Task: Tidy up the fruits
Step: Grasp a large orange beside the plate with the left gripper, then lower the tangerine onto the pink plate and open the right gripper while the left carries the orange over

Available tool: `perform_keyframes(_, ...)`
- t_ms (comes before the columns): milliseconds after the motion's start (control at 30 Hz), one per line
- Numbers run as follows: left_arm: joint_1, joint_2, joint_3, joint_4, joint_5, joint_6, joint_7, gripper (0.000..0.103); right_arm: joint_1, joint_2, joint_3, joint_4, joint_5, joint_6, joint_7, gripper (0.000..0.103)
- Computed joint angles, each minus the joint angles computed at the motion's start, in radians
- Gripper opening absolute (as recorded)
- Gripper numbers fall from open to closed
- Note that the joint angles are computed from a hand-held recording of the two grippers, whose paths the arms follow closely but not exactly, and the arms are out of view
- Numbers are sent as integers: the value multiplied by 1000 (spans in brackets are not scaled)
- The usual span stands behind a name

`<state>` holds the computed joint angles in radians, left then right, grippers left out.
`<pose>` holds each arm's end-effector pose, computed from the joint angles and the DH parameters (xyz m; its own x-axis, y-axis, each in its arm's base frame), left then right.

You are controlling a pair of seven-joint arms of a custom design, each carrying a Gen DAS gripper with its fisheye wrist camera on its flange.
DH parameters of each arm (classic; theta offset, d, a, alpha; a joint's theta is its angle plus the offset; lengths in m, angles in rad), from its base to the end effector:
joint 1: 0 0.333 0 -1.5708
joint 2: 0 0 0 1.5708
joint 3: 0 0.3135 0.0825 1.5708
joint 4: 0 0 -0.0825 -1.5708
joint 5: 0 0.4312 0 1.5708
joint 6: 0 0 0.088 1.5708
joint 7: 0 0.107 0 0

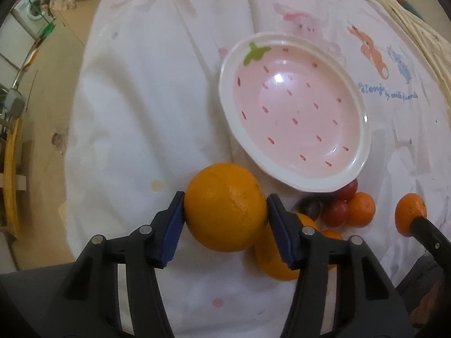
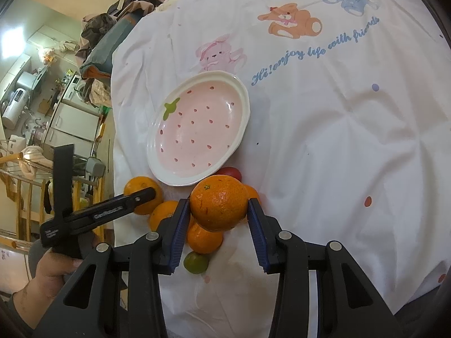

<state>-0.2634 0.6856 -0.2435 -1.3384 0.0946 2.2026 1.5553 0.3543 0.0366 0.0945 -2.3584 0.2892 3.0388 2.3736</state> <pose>0.7132 -0.3443 0.3304 -0.4592 -0.8855 0.0705 -0.8770 0.4392 -0.1949 0.5317 0.2317 0.3479 -0.4301 -0.7175 -0.5478 -0.7309 0.6330 -0.2552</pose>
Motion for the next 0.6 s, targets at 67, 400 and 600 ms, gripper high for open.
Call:
perform_keyframes(67, 0, -4, 0, 5, 0, 13, -5, 53, 0, -5, 1, -3, 3, 8, -5, 44)
perform_keyframes(400, 20, -21, -17, 51, -37, 39, 45, 53, -40, -15, -43, 45, -398, 38, 232, 44)
perform_keyframes(600, -6, 62, -15, 190, -39, 5, 68, 53, -61, 50, -45, 135, -289, 4, 71, 44)
